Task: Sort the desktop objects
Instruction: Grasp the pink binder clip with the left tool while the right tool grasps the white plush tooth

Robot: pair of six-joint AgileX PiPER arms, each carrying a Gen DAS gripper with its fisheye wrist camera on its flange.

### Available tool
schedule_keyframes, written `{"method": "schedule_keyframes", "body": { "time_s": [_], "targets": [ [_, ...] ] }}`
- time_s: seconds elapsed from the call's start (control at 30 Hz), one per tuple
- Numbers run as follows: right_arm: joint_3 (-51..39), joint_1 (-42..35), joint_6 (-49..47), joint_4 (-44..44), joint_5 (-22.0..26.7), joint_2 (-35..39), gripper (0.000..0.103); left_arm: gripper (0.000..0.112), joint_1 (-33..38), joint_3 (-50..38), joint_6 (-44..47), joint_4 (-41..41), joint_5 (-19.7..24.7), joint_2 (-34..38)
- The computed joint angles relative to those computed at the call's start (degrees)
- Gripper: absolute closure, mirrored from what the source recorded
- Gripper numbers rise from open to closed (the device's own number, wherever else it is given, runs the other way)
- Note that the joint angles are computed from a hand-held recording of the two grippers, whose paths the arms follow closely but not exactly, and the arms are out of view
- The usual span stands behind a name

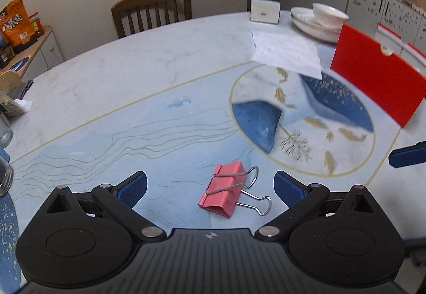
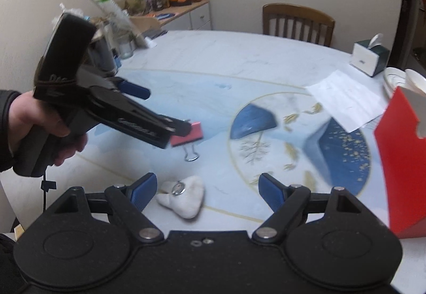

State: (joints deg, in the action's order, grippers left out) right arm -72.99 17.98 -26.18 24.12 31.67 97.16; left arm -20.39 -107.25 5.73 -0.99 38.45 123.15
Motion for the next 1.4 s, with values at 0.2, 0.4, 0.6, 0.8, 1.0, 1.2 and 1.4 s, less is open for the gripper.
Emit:
{"method": "schedule_keyframes", "body": {
  "time_s": [0.2,0.4,0.6,0.8,1.0,1.2,1.4],
  "targets": [
    [-0.7,2.8,3.2,-3.6,-1.3,3.1,0.020,0.010,0.1,-2.0,1.1,0.1,0.3,2.5],
    [-2.3,4.7,4.5,-6.0,-1.9,6.3,0.020,0.010,0.1,-2.7,2.8,-0.5,0.2,4.0],
    [-3.8,5.8,4.9,-7.3,-1.3,8.6,0.020,0.010,0.2,-2.6,4.3,-2.1,-0.6,4.8],
    [-5.0,5.6,3.4,-6.0,0.1,10.3,0.024,0.017,0.5,-2.8,7.1,-5.5,-0.1,5.2],
    [-5.9,5.4,2.5,-5.9,1.0,11.4,0.030,0.040,0.6,-3.9,6.9,-6.4,0.9,5.7],
    [-6.0,5.1,-0.3,-4.5,0.9,11.4,0.037,0.059,0.6,-3.4,6.3,-6.2,0.2,5.3],
    [-5.8,4.5,-2.6,-3.2,1.0,11.3,0.045,0.075,0.4,-2.9,6.5,-6.7,-0.1,4.9]
  ]
}}
